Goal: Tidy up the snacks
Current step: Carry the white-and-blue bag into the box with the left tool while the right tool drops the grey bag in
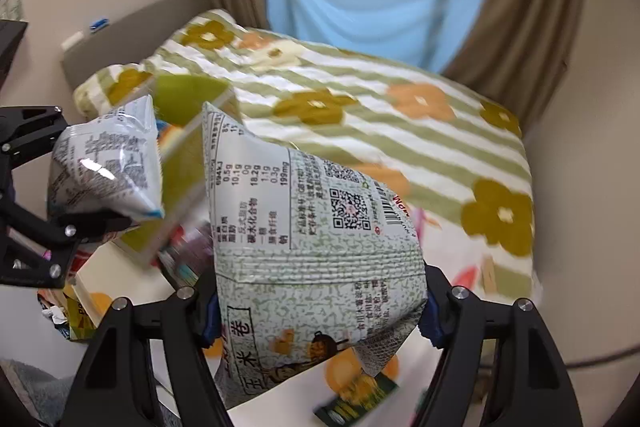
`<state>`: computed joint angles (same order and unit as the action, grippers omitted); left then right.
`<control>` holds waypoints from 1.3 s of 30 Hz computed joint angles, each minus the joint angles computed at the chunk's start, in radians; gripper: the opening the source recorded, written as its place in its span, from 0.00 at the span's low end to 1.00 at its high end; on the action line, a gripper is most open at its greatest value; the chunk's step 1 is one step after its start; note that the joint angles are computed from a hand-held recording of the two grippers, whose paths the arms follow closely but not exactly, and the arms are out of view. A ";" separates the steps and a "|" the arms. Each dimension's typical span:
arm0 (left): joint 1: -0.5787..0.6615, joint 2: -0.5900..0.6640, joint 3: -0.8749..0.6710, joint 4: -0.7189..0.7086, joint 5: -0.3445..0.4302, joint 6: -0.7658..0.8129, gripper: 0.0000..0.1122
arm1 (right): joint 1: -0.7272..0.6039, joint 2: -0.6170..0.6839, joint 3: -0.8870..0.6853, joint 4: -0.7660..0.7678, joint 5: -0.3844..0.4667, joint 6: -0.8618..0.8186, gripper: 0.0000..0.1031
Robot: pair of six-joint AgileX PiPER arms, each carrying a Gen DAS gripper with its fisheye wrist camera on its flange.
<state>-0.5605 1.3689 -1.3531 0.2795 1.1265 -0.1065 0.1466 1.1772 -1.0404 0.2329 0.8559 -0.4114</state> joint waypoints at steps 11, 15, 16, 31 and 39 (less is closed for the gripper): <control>0.537 0.059 -0.046 -0.247 -0.060 0.447 0.50 | 0.371 0.265 -0.272 -0.198 -0.077 0.326 0.67; 0.655 0.134 -0.070 -0.297 -0.089 0.565 0.50 | 0.449 0.416 -0.437 -0.242 -0.053 0.427 0.67; 0.683 0.159 -0.081 -0.308 -0.094 0.592 0.50 | 0.465 0.453 -0.481 -0.252 -0.041 0.451 0.67; 0.836 0.364 -0.112 -0.476 -0.164 0.907 0.90 | 0.558 0.861 -0.990 -0.350 0.165 0.705 0.67; 0.883 0.384 -0.117 -0.516 -0.127 0.892 0.90 | 0.564 0.980 -1.155 -0.374 0.266 0.747 0.68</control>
<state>0.3223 1.7532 -1.4699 -0.2365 0.9992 0.7855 0.7110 2.1570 -2.1958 -0.1411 1.1216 0.3359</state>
